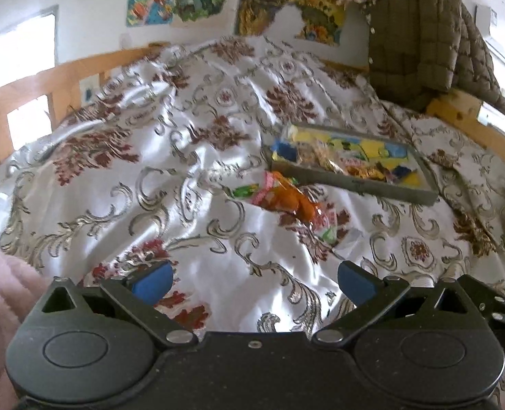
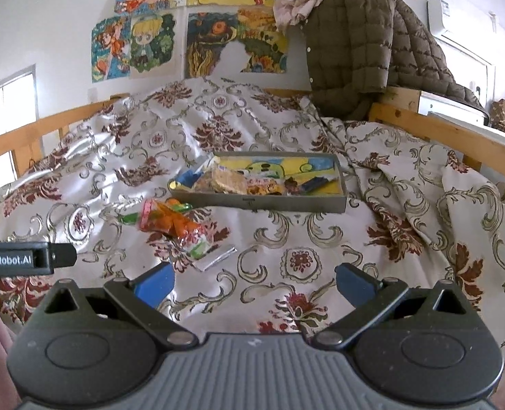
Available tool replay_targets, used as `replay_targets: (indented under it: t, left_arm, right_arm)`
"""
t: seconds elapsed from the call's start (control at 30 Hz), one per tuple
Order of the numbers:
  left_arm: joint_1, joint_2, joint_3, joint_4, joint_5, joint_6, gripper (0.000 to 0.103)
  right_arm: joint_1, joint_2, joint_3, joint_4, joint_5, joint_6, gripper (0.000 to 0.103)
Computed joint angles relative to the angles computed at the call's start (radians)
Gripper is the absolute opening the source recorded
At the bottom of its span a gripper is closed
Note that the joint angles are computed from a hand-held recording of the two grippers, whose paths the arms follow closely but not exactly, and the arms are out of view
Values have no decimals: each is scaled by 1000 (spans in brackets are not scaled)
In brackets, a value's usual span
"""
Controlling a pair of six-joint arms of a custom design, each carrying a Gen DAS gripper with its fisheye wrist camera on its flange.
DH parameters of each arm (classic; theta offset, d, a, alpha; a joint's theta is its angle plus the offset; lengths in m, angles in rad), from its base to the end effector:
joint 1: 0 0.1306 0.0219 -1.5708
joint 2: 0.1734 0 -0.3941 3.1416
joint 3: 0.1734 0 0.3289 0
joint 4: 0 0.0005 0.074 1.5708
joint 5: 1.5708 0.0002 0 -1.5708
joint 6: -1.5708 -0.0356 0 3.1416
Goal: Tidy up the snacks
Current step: 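Move the left tool to the orange candy bag while the right reaches the clear stick packet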
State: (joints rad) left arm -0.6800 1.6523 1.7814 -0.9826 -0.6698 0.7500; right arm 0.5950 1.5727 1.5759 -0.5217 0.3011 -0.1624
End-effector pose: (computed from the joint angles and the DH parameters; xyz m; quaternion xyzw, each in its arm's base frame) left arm 0.4135 -0.3066 0.4774 -0.1462 0.8798 0.0150 0.4521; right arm 0.4312 0.2785 0.4660 -0.1099 0.8512 0.0631 0.5093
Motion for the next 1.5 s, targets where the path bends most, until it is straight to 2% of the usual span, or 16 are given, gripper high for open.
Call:
replay_targets:
  t: [0.13, 0.27, 0.4, 0.5, 0.7, 0.77, 0.9, 1.0, 1.07, 1.2, 1.33, 1.43, 1.5]
  left_arm:
    - [37, 22, 42, -35, 88, -9, 102]
    - [72, 49, 86, -51, 136, -45, 102]
    - [101, 90, 154, -81, 175, -111, 102]
    - [121, 116, 199, -91, 221, -188, 102]
    - [163, 185, 311, -145, 285, -313, 102]
    - [185, 205, 330, -135, 320, -339, 102]
    - [232, 239, 329, -60, 411, -332, 102]
    - [253, 274, 349, -33, 430, -309, 102]
    - [266, 304, 386, -34, 445, -325, 102]
    - [286, 349, 439, -16, 462, -438, 102]
    - [296, 397, 501, 3, 484, -607, 102]
    - [297, 415, 516, 45, 467, -713, 102]
    - [299, 435, 544, 45, 465, -773, 102]
  right_arm:
    - [-4, 25, 39, -53, -14, -6, 103]
    - [-16, 58, 89, -118, -44, -22, 103]
    - [-30, 92, 137, -177, -70, -31, 103]
    - [-38, 124, 182, -218, -90, -19, 103]
    - [-52, 193, 285, -278, -126, 77, 103]
    - [-54, 216, 315, -279, -129, 130, 103]
    - [-64, 258, 353, -243, -168, 229, 103]
    - [-68, 301, 390, -219, -184, 281, 103]
    - [-71, 336, 428, -225, -197, 286, 103]
    - [-84, 405, 500, -243, -251, 281, 103]
    - [-90, 476, 592, -298, -282, 272, 103]
    - [-96, 517, 648, -324, -312, 248, 102]
    - [-101, 540, 684, -347, -339, 225, 102]
